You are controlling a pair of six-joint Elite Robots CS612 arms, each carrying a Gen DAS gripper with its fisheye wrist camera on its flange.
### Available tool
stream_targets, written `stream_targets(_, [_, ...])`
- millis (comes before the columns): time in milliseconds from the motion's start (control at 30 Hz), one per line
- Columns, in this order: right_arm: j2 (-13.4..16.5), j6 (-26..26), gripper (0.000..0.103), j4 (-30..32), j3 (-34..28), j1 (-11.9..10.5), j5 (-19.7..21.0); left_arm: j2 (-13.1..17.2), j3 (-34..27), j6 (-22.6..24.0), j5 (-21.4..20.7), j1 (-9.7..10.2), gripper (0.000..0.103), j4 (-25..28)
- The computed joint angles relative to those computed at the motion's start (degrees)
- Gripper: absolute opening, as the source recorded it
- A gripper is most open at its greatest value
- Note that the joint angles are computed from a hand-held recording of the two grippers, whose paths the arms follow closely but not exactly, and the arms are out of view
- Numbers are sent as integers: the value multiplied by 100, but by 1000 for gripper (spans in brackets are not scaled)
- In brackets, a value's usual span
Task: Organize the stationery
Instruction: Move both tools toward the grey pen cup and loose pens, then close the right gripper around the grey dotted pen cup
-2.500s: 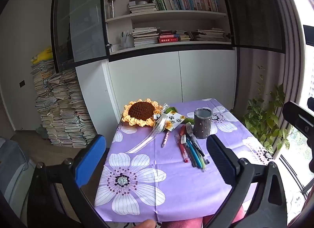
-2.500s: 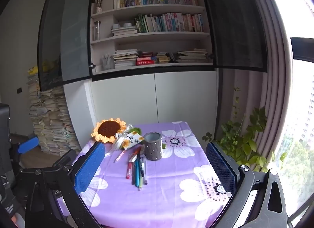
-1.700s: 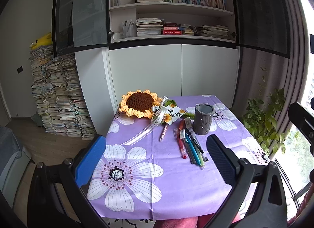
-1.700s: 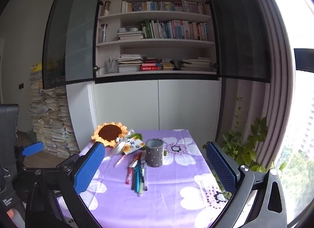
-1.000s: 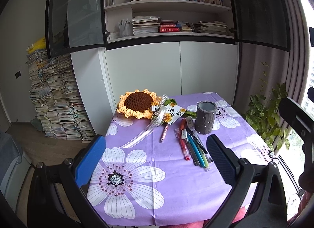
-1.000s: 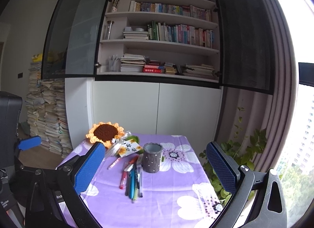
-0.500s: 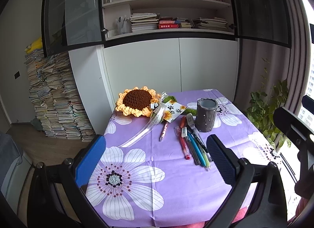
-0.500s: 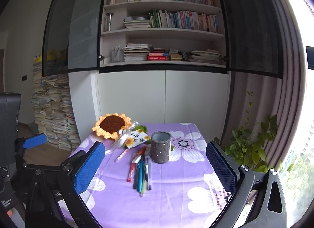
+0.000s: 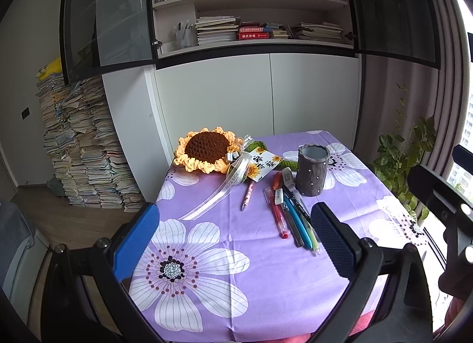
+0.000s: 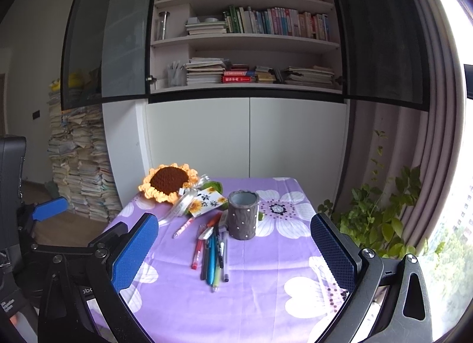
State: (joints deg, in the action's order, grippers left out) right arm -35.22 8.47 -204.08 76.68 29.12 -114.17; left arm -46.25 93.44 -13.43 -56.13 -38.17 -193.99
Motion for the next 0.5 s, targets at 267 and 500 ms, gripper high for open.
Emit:
stream_targets(267, [9,69,103,164,-20,-37,169,71,-121,-39,-46,45,102,185])
stream_targets(500, [66,217,103,436,-115,-115,356,179,-307,-92,-145,96,102,507])
